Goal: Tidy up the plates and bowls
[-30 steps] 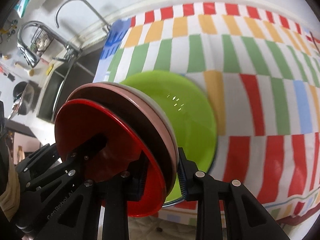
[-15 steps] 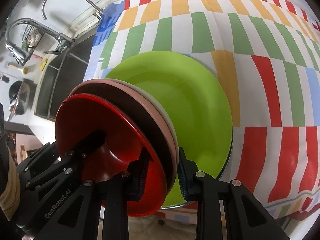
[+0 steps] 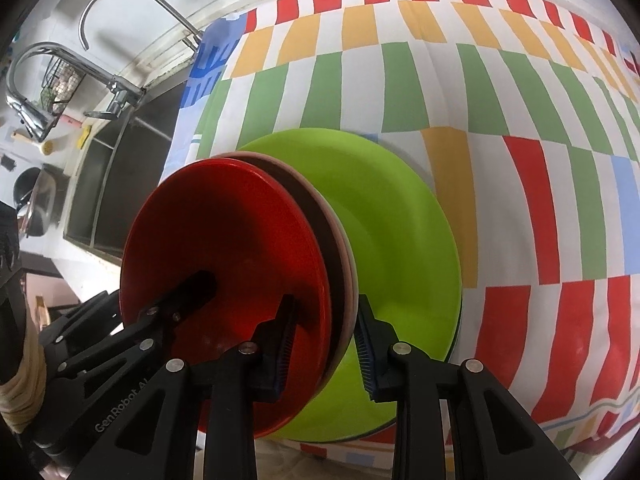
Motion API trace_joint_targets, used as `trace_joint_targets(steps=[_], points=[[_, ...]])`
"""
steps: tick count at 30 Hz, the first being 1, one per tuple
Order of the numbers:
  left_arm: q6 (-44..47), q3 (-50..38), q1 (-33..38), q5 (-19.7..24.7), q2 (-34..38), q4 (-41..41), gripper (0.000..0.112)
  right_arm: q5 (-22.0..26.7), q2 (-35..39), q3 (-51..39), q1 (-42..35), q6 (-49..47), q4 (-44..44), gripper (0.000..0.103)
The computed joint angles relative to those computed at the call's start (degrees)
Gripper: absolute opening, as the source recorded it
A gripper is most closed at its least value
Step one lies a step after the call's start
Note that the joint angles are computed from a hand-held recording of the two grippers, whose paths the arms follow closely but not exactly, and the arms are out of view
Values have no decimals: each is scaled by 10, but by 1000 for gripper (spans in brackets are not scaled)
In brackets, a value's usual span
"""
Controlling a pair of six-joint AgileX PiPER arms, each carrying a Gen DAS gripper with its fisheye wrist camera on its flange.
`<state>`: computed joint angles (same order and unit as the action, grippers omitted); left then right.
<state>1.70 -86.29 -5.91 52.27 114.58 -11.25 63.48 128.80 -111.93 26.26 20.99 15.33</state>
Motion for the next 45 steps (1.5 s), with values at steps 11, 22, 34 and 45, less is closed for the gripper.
trace_joint_targets(steps=[11,22,34,45], points=[[19,32,9,-46,-31,-11,46,-52,-26,35,22,44,-68,39],[-66,210,-15,-226,-209,77,90,-154,-175,196,57,156,-208,58],[-417,353,-147,-218,-392,415,99,-261,-376,436,141,402,-469,71],[-680,440,-383,-35,-558,596,103,-142,-548,581,318,628,-702,82]])
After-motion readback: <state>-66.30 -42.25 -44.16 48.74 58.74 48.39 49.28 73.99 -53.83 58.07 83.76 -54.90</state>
